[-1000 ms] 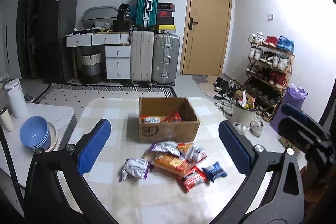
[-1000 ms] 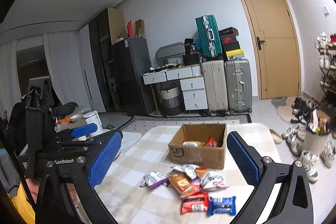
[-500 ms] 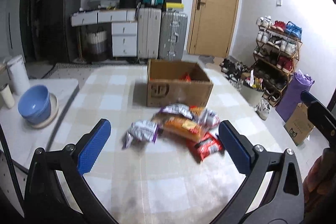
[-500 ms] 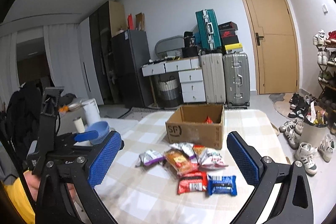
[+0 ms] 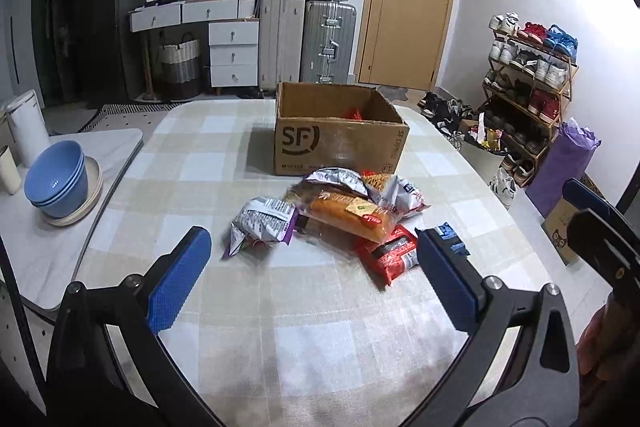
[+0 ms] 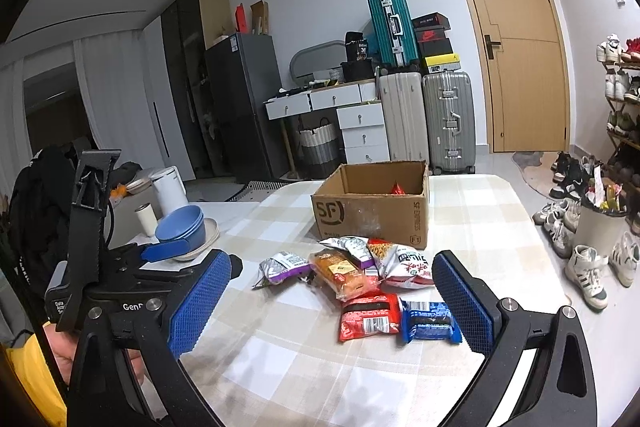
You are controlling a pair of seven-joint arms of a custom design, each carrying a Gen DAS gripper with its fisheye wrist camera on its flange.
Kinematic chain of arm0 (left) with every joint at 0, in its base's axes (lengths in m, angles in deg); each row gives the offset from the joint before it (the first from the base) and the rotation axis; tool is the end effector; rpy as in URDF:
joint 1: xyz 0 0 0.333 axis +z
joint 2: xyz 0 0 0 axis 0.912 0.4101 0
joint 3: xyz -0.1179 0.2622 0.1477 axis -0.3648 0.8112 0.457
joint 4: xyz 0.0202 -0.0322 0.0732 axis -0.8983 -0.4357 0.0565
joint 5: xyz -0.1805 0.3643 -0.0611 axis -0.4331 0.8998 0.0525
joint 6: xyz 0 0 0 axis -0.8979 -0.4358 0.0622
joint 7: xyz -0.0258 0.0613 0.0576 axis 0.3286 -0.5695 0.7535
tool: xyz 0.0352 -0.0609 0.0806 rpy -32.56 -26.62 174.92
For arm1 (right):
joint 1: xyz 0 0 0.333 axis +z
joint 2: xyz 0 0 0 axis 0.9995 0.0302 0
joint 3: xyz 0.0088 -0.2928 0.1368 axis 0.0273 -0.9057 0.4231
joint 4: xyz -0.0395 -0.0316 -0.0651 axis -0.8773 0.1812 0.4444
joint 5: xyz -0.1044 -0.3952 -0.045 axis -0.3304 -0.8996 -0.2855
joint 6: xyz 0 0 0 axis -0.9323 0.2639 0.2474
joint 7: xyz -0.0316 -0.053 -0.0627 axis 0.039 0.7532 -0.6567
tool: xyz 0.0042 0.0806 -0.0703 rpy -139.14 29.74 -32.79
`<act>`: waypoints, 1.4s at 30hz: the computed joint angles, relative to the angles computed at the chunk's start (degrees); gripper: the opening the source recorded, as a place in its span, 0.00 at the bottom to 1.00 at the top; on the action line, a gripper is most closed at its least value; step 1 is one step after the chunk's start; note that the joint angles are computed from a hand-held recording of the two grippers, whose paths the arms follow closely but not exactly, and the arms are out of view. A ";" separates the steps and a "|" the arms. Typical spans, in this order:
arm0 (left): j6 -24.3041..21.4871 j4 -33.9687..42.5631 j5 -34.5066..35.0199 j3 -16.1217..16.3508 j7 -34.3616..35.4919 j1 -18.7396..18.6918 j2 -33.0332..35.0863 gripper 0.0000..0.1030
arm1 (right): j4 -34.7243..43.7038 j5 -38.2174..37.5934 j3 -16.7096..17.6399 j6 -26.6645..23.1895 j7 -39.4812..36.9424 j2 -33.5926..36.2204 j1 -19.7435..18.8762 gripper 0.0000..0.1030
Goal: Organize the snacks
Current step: 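Withdraw both tools from the box back toward the snack pile, then grasp the silver-purple bag with the left tool while the right tool grasps the blue biscuit pack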
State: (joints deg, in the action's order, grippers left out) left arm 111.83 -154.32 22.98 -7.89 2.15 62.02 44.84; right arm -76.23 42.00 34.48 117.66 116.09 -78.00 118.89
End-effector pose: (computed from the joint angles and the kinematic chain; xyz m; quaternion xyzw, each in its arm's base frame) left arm 0.5114 -0.0979 0.5883 -0.6722 0.5885 -0.3326 0.3021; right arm 0.4713 0.2609 0.6147 -0.6975 0.4437 -0.1940 0.5282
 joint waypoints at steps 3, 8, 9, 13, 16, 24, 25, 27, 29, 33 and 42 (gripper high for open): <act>-0.41 -0.10 0.37 -0.24 -0.57 0.47 0.16 1.00 | -0.20 -0.10 0.05 -0.14 0.39 0.04 -0.18 0.99; -1.26 0.02 0.56 -0.31 -1.24 0.81 0.54 1.00 | -0.19 -0.38 0.05 -0.97 1.79 0.23 -0.66 0.99; -1.22 0.02 0.54 -0.31 -1.22 0.78 0.64 1.00 | -0.18 -0.29 0.04 -1.10 1.90 0.30 -0.68 0.99; -1.19 0.19 0.94 -0.57 -1.40 0.82 1.21 1.00 | -0.17 -0.30 0.08 -1.18 2.27 0.59 -0.84 0.99; -1.19 0.34 1.10 -0.62 -1.22 0.80 1.69 1.00 | -0.17 0.54 -0.14 -1.13 1.70 0.82 -0.66 0.99; -3.42 2.92 1.68 -0.51 -2.37 2.50 5.83 1.00 | 0.10 -3.60 1.12 -2.52 7.19 3.37 -3.72 0.99; -3.98 3.66 1.28 -0.28 -2.32 2.73 6.90 1.00 | 0.22 -5.15 1.48 -2.95 9.15 4.04 -4.58 0.99; -4.08 4.84 0.10 0.28 -1.39 3.05 8.93 1.00 | 0.58 -6.30 1.37 -4.09 11.05 5.12 -5.34 0.99; -5.24 7.02 -1.59 0.64 0.00 3.46 11.64 1.00 | 1.09 -6.83 1.24 -5.10 12.51 6.30 -5.92 0.99; -7.40 12.59 -3.97 0.46 2.53 4.77 17.68 1.00 | 2.46 -6.68 0.79 -7.50 13.94 8.76 -7.02 0.99; -12.33 24.06 -16.23 -2.60 15.53 8.91 28.94 1.00 | 6.32 -8.10 0.81 -10.71 16.71 13.75 -9.59 0.99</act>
